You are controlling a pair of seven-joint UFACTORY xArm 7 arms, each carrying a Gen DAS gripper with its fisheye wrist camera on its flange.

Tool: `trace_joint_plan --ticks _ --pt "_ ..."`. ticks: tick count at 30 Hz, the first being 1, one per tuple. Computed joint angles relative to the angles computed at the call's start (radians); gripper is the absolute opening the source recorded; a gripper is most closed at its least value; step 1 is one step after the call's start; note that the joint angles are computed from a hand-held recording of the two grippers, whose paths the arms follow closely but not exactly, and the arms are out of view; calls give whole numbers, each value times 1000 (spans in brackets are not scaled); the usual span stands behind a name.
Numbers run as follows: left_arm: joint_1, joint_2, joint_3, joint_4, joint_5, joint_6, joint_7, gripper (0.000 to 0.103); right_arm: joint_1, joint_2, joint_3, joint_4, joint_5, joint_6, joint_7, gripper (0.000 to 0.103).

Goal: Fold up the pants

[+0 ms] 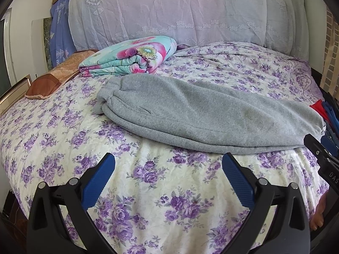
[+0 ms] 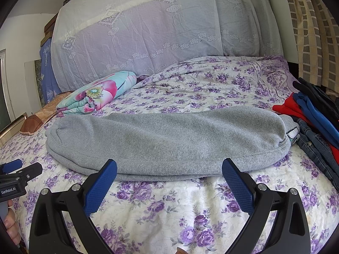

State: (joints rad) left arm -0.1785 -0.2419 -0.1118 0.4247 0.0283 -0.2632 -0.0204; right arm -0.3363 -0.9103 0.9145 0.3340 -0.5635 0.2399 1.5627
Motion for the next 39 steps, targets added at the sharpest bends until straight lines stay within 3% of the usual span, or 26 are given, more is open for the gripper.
trace_joint_plan --ticks 9,33,37,39 --pt "-20 13 34 2 21 -4 -10 99 0 1 -1 0 -3 0 2 99" --pt "10 29 -4 9 2 13 -2 99 -21 43 2 27 -8 -1 -3 99" --pt "-22 71 39 42 24 53 -5 99 1 114 -32 21 5 -13 -19 99" --pt "-4 91 22 57 20 69 1 99 25 148 -68 15 12 -22 -30 99"
